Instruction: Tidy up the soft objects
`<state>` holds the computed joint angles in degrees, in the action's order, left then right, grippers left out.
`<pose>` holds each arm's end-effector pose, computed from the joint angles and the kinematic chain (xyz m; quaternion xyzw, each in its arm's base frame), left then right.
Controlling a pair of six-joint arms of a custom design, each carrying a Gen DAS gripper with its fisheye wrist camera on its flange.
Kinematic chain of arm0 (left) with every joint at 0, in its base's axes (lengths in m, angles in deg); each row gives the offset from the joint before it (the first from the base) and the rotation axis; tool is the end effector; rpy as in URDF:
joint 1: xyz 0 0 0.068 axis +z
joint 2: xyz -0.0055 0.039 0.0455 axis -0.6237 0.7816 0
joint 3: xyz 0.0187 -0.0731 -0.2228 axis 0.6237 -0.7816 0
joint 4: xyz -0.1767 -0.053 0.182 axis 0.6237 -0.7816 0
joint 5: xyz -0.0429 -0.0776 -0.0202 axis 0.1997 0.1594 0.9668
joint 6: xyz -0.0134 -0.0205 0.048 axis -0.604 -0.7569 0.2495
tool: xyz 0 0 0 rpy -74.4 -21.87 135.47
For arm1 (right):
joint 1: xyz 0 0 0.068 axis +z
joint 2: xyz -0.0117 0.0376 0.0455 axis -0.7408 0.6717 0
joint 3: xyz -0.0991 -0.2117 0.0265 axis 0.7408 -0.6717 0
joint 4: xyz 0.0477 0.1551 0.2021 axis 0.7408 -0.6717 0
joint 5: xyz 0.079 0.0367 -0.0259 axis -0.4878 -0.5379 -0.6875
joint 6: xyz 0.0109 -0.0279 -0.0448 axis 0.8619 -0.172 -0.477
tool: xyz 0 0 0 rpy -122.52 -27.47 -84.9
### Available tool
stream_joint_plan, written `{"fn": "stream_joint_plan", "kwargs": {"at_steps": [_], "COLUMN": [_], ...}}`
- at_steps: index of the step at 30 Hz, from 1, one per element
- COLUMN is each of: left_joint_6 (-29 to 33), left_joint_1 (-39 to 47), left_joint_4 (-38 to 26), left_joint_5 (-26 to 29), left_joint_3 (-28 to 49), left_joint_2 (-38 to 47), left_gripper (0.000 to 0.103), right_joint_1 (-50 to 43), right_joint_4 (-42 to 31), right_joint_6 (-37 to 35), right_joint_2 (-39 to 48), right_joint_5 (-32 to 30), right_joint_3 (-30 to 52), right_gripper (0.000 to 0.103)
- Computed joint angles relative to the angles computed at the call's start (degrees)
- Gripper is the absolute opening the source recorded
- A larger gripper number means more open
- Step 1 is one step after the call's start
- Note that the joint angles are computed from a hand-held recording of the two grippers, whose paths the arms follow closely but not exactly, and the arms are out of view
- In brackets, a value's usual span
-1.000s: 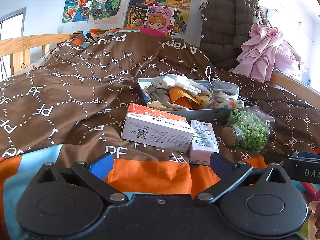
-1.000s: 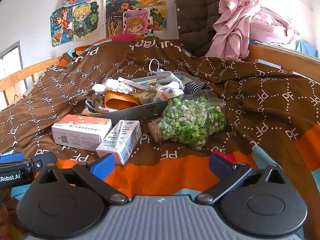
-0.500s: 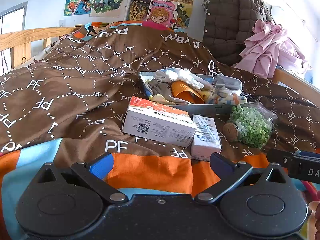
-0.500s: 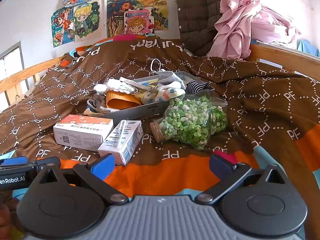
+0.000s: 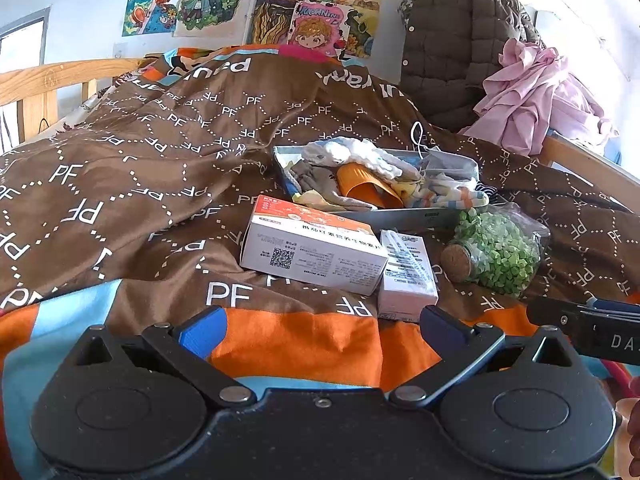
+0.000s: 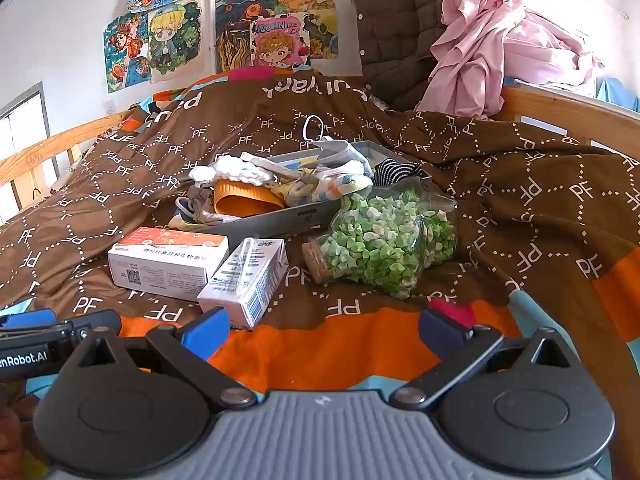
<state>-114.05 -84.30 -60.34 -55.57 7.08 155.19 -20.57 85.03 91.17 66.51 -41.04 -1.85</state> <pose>0.2053 -0.1756 0.1961 -0.1288 0.8563 -0.0184 0.4997 0.2618 0.1293 0.2124 -0.1098 0.8572 0.0946 0.4941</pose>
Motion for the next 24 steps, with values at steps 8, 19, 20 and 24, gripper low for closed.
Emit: {"fn": "stream_joint_plan", "kwargs": {"at_steps": [8, 19, 20, 24], "left_joint_6": [0.4, 1.2, 1.3, 1.8], "left_joint_1": [-0.1, -0.4, -0.3, -0.4], "left_joint_4": [0.1, 0.7, 0.8, 1.3], "left_joint_5": [-0.3, -0.6, -0.6, -0.7], "left_joint_3": [0.1, -0.4, -0.4, -0.6], "left_joint_2": [0.1, -0.3, -0.3, -0.4], "left_gripper": [0.102, 0.102, 0.102, 0.102], "right_joint_1": [0.0, 0.0, 0.0, 0.0], "right_joint_4": [0.0, -0.1, -0.1, 0.0], "right_joint_6": [0.0, 0.0, -0.1, -0.2], "right_joint_2": [0.0, 0.1, 0.1, 0.1], "right_joint_5": [0.0, 0.1, 0.0, 0.0], "right_joint_3": [0.0, 0.0, 0.0, -0.1], "right_gripper": [0.103, 0.103, 0.103, 0.103]}}
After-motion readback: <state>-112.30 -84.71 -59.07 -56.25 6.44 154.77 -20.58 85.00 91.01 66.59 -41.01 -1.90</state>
